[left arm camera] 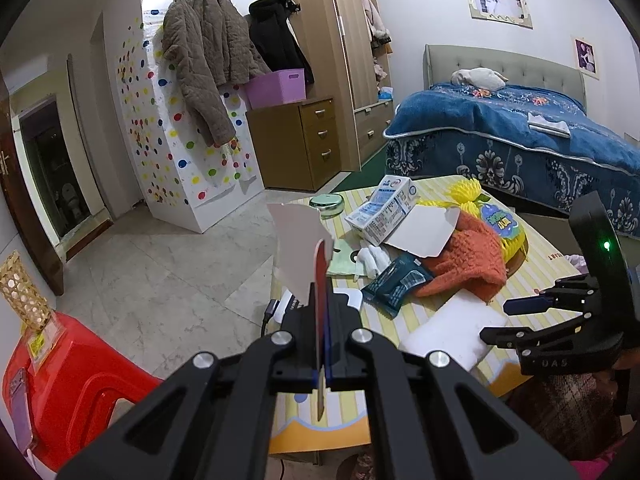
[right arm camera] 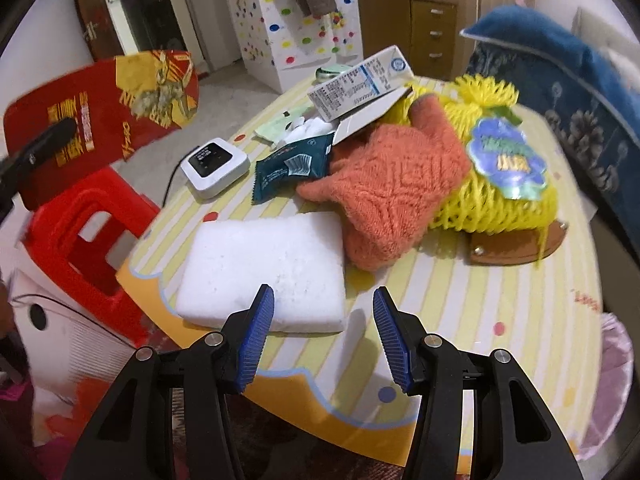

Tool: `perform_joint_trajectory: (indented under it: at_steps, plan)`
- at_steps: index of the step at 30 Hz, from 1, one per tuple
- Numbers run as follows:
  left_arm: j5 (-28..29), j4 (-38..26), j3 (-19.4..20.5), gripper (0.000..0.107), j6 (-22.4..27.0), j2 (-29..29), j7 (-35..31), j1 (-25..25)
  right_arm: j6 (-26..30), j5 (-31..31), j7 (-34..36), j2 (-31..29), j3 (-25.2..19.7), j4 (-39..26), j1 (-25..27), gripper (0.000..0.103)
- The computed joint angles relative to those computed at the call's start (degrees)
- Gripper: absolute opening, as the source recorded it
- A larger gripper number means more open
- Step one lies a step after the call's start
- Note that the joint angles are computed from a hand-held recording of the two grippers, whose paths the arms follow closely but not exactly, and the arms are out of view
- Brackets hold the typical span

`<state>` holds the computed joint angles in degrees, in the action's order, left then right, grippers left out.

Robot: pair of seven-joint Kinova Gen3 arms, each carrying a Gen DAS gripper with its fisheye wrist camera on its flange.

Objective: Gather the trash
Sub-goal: 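Grasp the white foam block with the right tool while the left tool holds the paper, then carry both items over the pink trash bin and open both tools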

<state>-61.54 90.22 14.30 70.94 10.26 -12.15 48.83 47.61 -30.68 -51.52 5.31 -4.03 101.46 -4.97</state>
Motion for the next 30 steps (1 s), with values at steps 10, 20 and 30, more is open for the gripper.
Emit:
perform_joint_trajectory:
  at_steps: [10,20,30]
  plan:
    - [0.33,-1.63,-0.06,0.0,2.02,1.04,-1.1,1.48,5.3,-9.45,8.84,-1.75,0.75,0.98,4.36,0.027]
    - [-2.29,-7.1,0.7,0.0,-2.44,2.26,-5.34,3.86,0.06,-6.56,6.42,-18.35,8.24,4.9,3.48,0.028]
    - [1.83,-17.21,-1.62,0.0,-15.95,10.59,-15.74,7.1,-6.15,6.6,-5.95,-23.18,12.4,7.88,7.25,0.03]
